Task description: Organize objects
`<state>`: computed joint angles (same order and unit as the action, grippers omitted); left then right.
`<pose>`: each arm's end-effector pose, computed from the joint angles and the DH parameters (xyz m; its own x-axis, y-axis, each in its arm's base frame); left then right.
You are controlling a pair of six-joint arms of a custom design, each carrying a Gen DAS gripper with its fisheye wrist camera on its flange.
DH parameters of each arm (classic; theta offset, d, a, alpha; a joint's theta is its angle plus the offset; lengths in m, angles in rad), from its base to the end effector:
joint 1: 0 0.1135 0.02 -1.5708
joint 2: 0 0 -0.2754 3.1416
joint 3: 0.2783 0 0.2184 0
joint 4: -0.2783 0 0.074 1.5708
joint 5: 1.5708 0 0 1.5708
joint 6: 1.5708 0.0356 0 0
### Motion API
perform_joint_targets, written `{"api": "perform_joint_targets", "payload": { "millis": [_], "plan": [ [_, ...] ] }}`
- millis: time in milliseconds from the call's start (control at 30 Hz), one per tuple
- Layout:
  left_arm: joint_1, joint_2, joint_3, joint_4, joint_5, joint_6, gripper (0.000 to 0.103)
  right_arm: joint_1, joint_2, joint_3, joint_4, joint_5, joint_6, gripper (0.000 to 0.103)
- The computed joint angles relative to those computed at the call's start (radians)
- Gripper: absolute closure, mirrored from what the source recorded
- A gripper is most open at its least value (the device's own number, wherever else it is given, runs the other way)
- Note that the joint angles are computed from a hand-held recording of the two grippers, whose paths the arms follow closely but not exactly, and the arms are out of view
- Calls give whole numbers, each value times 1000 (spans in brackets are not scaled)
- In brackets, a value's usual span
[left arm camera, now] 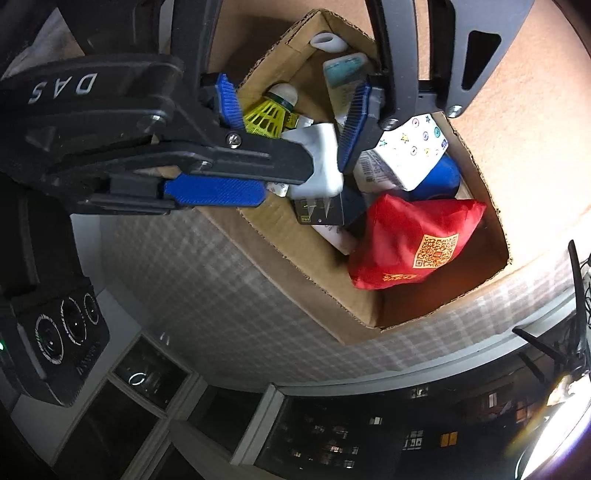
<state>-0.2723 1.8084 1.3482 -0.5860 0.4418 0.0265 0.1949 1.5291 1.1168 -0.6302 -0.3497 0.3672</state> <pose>0.3357 -0.1095 0.2498 -0.8214 0.2543 -0.5105 0.4713 0.8066 -0.3567 0.2715 0.0660 0.2667 -0.9170 0.1628 -0.3642 -0.0238 0.8891 0.4571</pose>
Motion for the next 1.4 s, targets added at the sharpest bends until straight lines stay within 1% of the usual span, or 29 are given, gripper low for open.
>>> {"api": "perform_joint_targets", "payload": {
  "millis": [67,333,467,633,833,900,1033,1100,1267,1400],
  "plan": [
    [2,3,-2,0,0,-3,43,-9,0,-2,0,2,1,55],
    [33,-8,-15,-9,-5,5,42,-18,-12,-15,6,4,5,52],
    [54,-32,-33,-19,-8,7,39,-1,-25,-14,6,23,19,50],
    [92,-78,-77,-34,-31,40,38,32,-36,-20,9,44,52,48],
    [185,-168,-140,-57,-30,71,37,101,-67,-26,13,83,98,48],
    [224,-200,-158,-69,-22,82,34,133,-75,-21,16,100,113,48],
    [313,-277,-189,-102,-10,115,31,222,-92,-4,5,171,143,47],
    [360,-315,-205,-117,-12,138,27,271,-97,7,-2,213,158,47],
    [509,-391,-233,-175,4,235,25,403,-97,46,-18,315,203,46],
    [668,-433,-236,-243,47,327,23,517,-82,83,-23,398,244,43]
  ]
}}
